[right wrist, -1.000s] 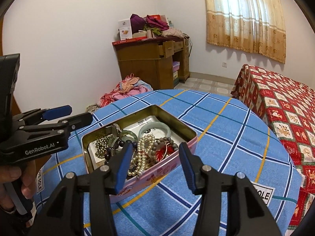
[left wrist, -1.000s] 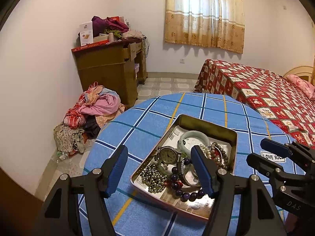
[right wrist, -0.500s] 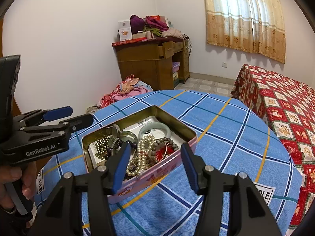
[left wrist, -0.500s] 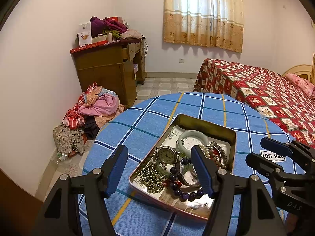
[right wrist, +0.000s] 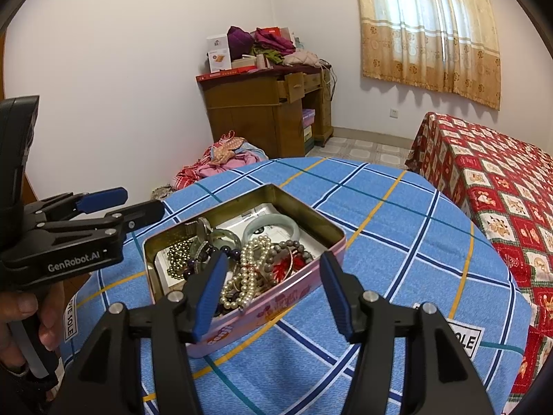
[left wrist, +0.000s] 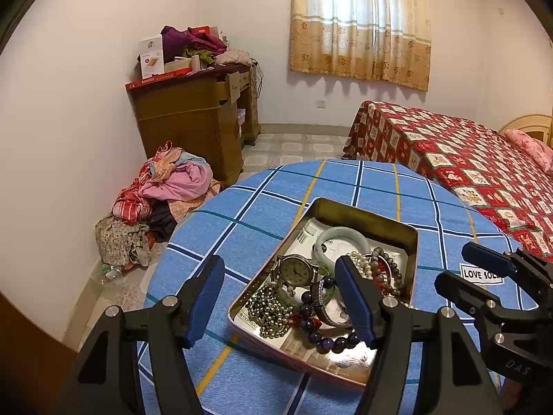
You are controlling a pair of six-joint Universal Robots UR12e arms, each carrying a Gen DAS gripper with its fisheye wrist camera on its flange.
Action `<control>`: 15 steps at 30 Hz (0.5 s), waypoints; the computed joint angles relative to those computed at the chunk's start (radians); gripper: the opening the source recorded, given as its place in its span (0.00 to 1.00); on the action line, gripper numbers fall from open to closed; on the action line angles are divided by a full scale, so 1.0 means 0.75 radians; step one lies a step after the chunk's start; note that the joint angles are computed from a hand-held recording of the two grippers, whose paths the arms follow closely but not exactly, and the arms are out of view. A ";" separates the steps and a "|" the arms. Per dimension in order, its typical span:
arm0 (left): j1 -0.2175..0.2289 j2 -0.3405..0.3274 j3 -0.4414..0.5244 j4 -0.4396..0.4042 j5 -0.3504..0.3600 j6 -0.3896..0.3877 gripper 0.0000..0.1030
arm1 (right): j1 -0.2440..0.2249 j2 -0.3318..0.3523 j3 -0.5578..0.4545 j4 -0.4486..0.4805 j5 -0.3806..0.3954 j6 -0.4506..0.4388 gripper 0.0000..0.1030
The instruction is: Organize jewelry
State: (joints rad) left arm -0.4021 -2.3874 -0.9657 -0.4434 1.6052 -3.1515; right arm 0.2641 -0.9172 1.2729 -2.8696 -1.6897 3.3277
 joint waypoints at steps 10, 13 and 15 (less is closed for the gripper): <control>0.000 -0.007 0.014 -0.013 0.033 -0.034 0.65 | 0.000 0.001 0.000 -0.002 -0.003 0.001 0.59; -0.002 -0.010 0.020 -0.023 0.054 -0.035 0.71 | 0.001 -0.001 0.006 -0.006 -0.002 0.001 0.60; -0.004 -0.011 0.019 -0.017 0.059 -0.027 0.72 | 0.000 -0.002 0.006 -0.005 0.000 0.002 0.61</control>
